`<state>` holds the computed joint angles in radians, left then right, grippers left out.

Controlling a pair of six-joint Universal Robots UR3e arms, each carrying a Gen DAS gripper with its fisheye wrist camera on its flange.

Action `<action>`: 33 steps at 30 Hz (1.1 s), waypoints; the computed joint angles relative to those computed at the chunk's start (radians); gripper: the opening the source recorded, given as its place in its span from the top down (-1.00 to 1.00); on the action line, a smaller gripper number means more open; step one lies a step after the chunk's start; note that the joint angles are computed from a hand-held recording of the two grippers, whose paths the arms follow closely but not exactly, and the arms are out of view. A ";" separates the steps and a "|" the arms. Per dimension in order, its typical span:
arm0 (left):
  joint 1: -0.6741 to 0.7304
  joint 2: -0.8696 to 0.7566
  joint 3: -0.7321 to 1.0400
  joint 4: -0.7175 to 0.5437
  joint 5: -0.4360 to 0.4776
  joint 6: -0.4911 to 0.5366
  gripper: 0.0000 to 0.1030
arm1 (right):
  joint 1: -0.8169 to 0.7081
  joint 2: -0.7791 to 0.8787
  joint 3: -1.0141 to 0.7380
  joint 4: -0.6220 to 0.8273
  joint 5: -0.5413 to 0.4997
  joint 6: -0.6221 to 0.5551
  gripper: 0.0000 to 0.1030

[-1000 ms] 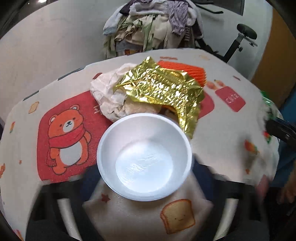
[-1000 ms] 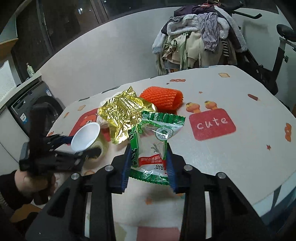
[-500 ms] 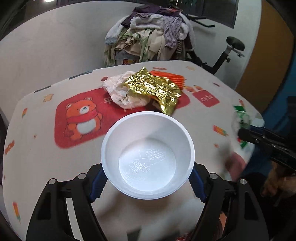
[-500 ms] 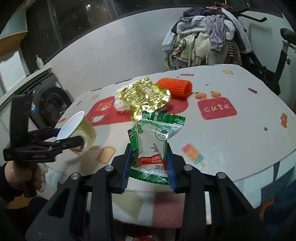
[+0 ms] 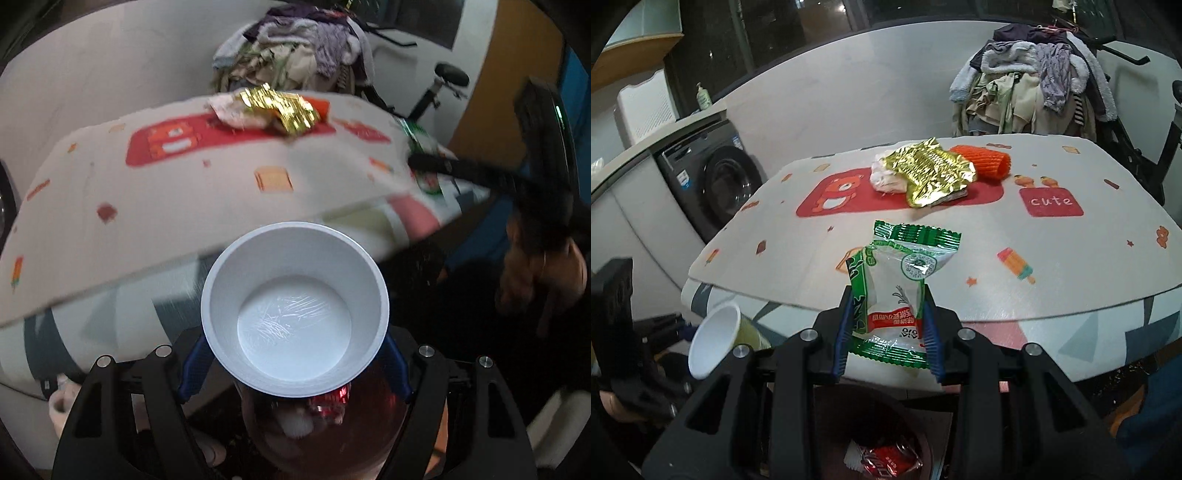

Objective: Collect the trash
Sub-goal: 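Carry cup and packet over the bin and open both tools to drop them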

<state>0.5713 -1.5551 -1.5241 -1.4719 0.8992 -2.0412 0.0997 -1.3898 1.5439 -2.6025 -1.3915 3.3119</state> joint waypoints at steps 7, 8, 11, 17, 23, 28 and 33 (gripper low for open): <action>-0.017 0.094 -0.157 0.041 0.054 0.103 -0.46 | 0.015 -0.043 0.062 -0.002 -0.006 -0.010 0.29; -0.015 0.102 -0.164 0.036 0.051 0.119 -0.46 | 0.015 -0.049 0.071 -0.001 -0.007 -0.009 0.29; -0.021 0.109 -0.174 0.032 0.057 0.138 -0.48 | 0.013 -0.066 0.103 -0.006 -0.005 -0.009 0.29; 0.005 0.125 -0.196 0.090 0.030 0.087 -0.79 | 0.012 -0.088 0.146 -0.012 -0.004 -0.013 0.29; 0.093 0.149 -0.191 0.109 -0.074 0.024 -0.82 | 0.030 -0.080 0.156 -0.003 0.009 -0.023 0.29; 0.168 0.188 -0.206 0.161 -0.147 0.010 -0.87 | 0.067 -0.055 0.139 0.024 0.010 -0.050 0.29; 0.238 0.215 -0.238 0.176 -0.198 0.014 -0.88 | 0.129 -0.005 0.093 0.057 -0.031 -0.098 0.29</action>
